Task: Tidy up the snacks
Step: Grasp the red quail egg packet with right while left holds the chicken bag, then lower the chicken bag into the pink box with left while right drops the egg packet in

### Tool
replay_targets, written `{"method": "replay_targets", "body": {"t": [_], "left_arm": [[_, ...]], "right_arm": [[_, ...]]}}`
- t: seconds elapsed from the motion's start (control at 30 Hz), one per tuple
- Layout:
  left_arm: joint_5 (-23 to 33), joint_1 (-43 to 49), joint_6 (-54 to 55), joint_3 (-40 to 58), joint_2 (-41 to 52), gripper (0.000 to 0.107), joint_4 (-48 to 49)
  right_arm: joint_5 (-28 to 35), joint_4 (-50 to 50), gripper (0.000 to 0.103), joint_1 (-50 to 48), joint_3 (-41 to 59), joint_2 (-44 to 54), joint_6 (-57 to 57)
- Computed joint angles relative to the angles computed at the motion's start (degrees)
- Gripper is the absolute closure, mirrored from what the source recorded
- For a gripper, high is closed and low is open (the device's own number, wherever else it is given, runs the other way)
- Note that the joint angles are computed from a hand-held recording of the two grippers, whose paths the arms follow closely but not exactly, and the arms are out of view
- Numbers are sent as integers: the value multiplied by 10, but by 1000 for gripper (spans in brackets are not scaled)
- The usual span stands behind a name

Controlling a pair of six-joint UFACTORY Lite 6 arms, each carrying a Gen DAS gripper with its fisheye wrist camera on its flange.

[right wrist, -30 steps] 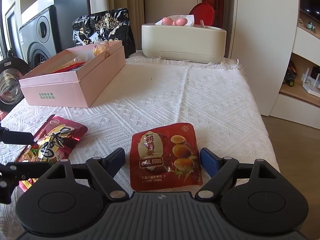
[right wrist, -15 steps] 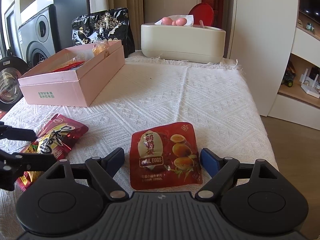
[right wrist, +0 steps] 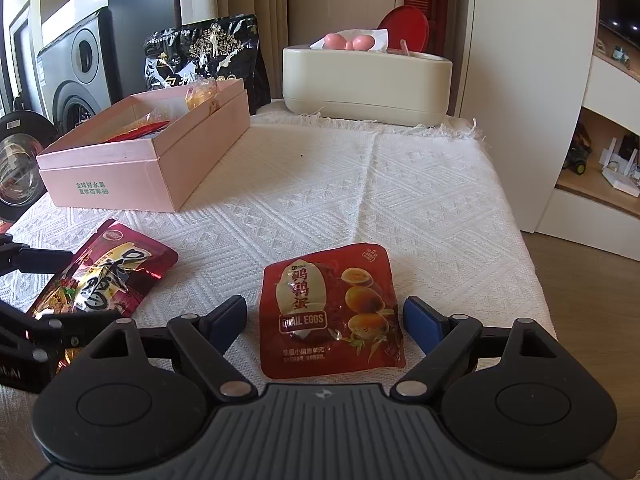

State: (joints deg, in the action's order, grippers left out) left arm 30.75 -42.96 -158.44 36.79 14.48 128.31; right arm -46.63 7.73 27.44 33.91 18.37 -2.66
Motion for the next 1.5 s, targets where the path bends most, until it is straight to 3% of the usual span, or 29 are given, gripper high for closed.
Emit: {"method": "replay_targets", "body": {"t": [0.1,0.23,0.4,0.57,0.83,0.93,1.03,1.23,1.3,1.5], "left_arm": [[-16,10,-4,-2,-9,11,9],[-27,8,24,-2,-16,11,-10],[-61,24,50,4,-24,11,-10],[-37,18,-2,-20,-34,13,22],[-28,11,-7,-30,-42,14,12],[-24,8,-4,-30,-41,14,6],[-27,5,4,-30,-45,14,-11],[-18,-10,27,-42,-62,16,-64],[-12,-15,20,-57,-77,22,-65],[0,-28,-81,-161,-194,29,-3]], "right_arm": [[7,-11,15,-4,2,-1,3],[47,-87,0,-28,13,-6,39],[74,-78,0,-23,22,-10,15],[57,-137,0,-44,2,-20,42],[39,-95,9,-44,11,-11,50],[38,-47,18,-25,15,-6,4],[45,-39,32,-12,7,-23,-28],[49,-9,33,14,-36,-79,-61],[56,0,33,27,-54,-108,-78],[107,-46,33,48,-101,-222,-47]]}}
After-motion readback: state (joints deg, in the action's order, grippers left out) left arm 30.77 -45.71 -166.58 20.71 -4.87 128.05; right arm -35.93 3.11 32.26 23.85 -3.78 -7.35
